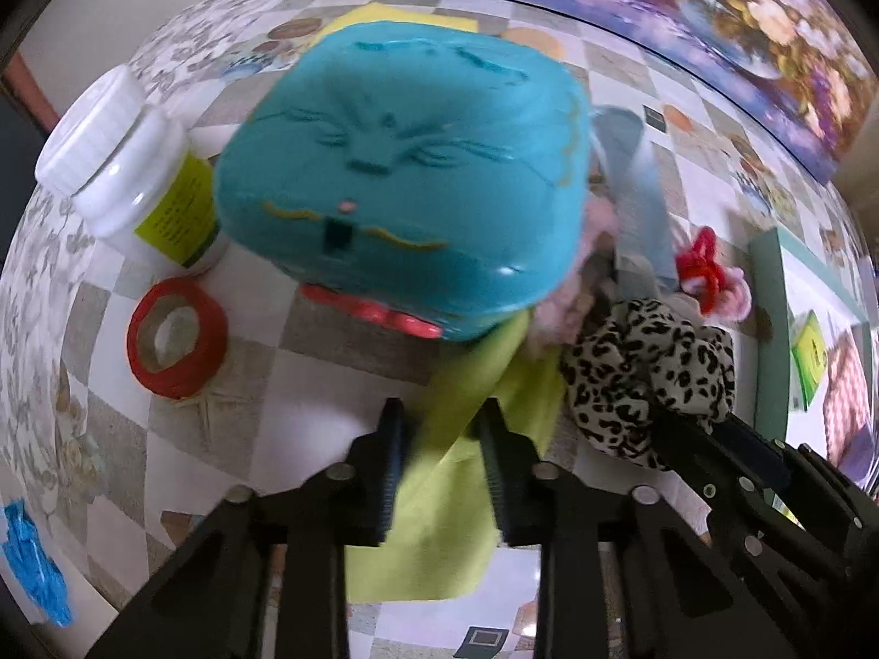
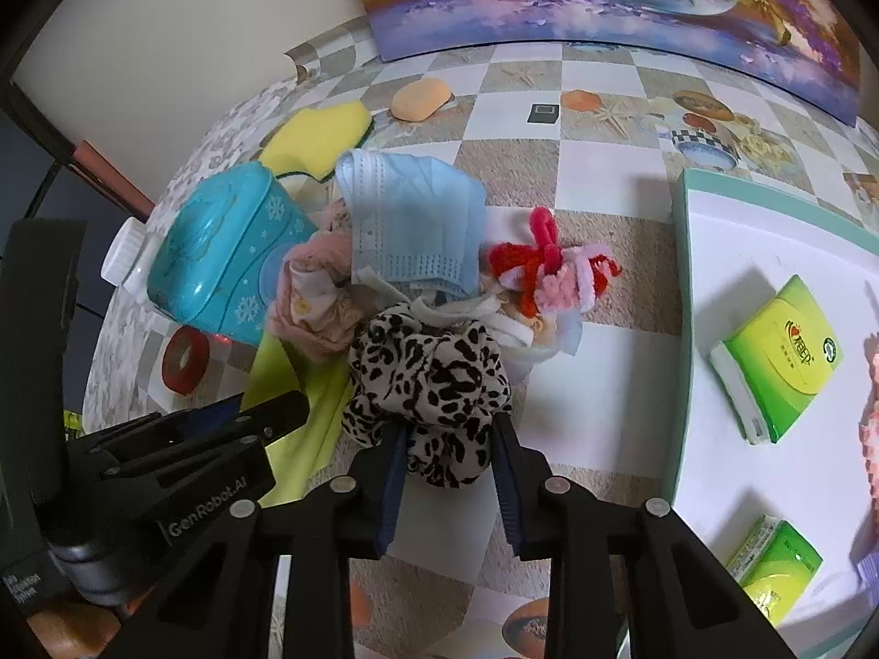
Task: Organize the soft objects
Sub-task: 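Grasp the lime-green cloth with the left tool while the right tool grasps the leopard-print scrunchie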
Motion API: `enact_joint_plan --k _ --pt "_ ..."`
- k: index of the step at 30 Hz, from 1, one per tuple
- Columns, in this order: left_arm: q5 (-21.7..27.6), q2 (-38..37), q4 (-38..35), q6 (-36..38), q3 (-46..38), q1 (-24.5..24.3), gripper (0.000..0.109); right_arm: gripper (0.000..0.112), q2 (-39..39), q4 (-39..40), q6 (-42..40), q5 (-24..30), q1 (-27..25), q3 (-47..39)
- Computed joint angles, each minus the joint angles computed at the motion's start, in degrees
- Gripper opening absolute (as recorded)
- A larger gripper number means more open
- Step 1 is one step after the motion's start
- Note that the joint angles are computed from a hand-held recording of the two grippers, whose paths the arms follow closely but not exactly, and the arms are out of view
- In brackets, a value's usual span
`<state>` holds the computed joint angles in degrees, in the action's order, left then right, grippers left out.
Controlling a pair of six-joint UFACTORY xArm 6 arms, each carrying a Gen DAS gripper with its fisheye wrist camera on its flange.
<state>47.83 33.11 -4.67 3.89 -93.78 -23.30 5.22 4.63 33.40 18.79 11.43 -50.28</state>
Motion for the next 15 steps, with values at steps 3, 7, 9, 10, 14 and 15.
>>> enact_joint_plan --k 3,7,9,10,14,15 --pt "-1.1 -1.9 -2.4 0.5 3.3 -1.1 0.01 0.029 -0.3 0.2 -0.1 0.2 0.0 0.2" --pt "-1.3 -3.8 -5.2 1.4 6.2 -0.9 0.007 0.025 -0.8 0.7 -0.5 0.4 0.1 0.5" --pt "-1.0 -3.0 -6.6 3.2 5.5 0.5 0.006 0.025 -1.0 0.8 -0.7 0.4 0.2 0.6" --pt "-1.3 -3.2 -7.0 3.9 5.9 1.0 0.006 0.025 -1.2 0.9 -0.8 0.4 0.2 0.7" --pt "-2.6 -5.0 -8.2 4.8 7.9 1.2 0.005 0.022 -1.9 1.7 -1.5 0.2 0.3 1.2" --pt "-2.9 -5.4 -8.4 4.9 8.4 1.1 0.005 0.022 -2.2 2.1 -1.9 0.2 0.3 1.4"
